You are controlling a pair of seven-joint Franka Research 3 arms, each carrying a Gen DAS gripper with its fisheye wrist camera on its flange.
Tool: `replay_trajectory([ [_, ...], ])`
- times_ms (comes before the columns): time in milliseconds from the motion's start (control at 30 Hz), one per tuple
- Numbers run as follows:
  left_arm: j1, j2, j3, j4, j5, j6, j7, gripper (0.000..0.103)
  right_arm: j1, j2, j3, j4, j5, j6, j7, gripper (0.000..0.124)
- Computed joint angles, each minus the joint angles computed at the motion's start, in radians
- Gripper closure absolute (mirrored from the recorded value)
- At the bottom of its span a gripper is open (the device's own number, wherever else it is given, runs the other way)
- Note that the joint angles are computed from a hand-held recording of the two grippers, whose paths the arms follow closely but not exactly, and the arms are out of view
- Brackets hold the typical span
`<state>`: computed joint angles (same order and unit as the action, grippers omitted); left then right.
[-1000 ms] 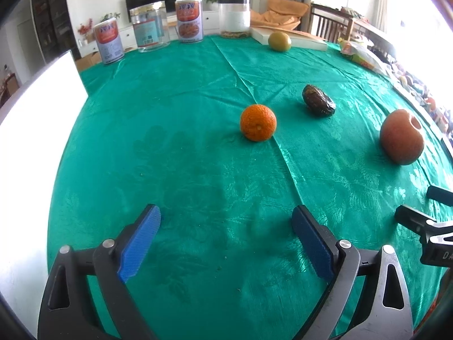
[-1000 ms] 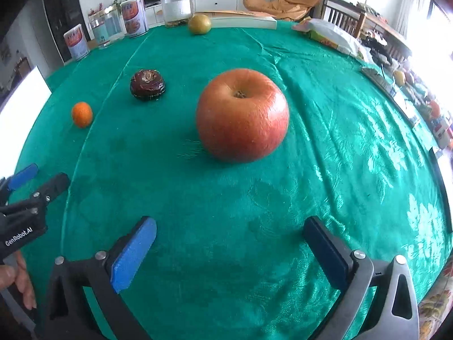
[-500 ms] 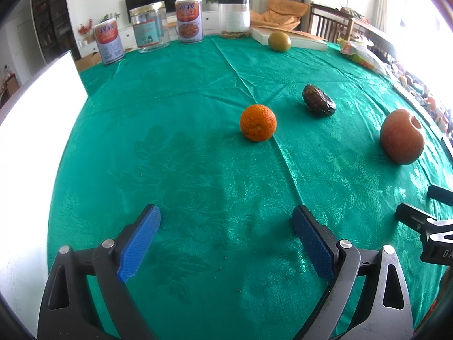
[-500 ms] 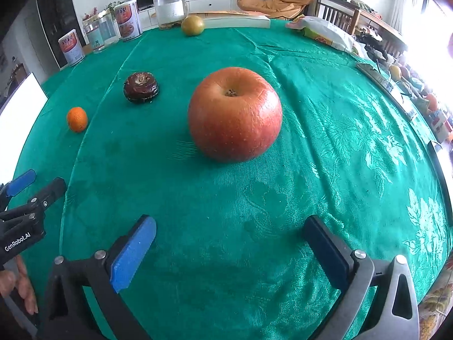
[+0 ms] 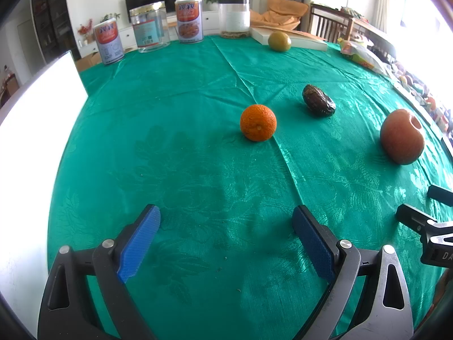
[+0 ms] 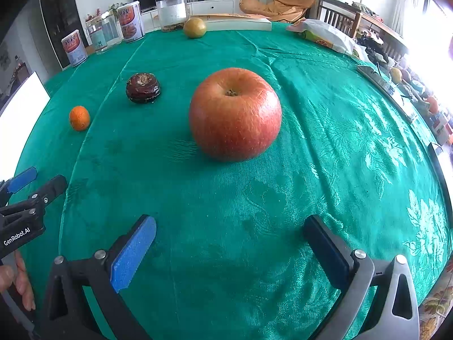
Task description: Organize fruits
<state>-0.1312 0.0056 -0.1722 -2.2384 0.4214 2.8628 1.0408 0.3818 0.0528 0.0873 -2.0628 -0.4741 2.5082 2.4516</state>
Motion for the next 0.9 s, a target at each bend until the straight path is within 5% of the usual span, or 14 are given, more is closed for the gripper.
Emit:
replay_trajectory([
  [467,-0.003,0.004,-0.003,0.017,-0.034,-0.034,0.032,0.007,0.0,0.009,-0.002,0.013,0.009,-0.01,-0.007,0.021],
  [600,0.008,0.102,-0.028,0.3,-0.449,-0.464,0.391,0.009,-0.035,0.061,0.005,0.155,0.34,-0.196,-0.308,0.021],
  [667,0.035,0.154,-0.034,0.44,-0.604,-0.608,0.478,0.009,-0.065,0.046,-0.005,0.184,0.518,-0.187,-0.393,0.028],
  [900,0.038,0.37,-0.038,0.835,-0.608,-0.868,0.456,0.009,-0.108,0.165,-0.039,0.511,0.654,-0.43,-0.415,0.028],
])
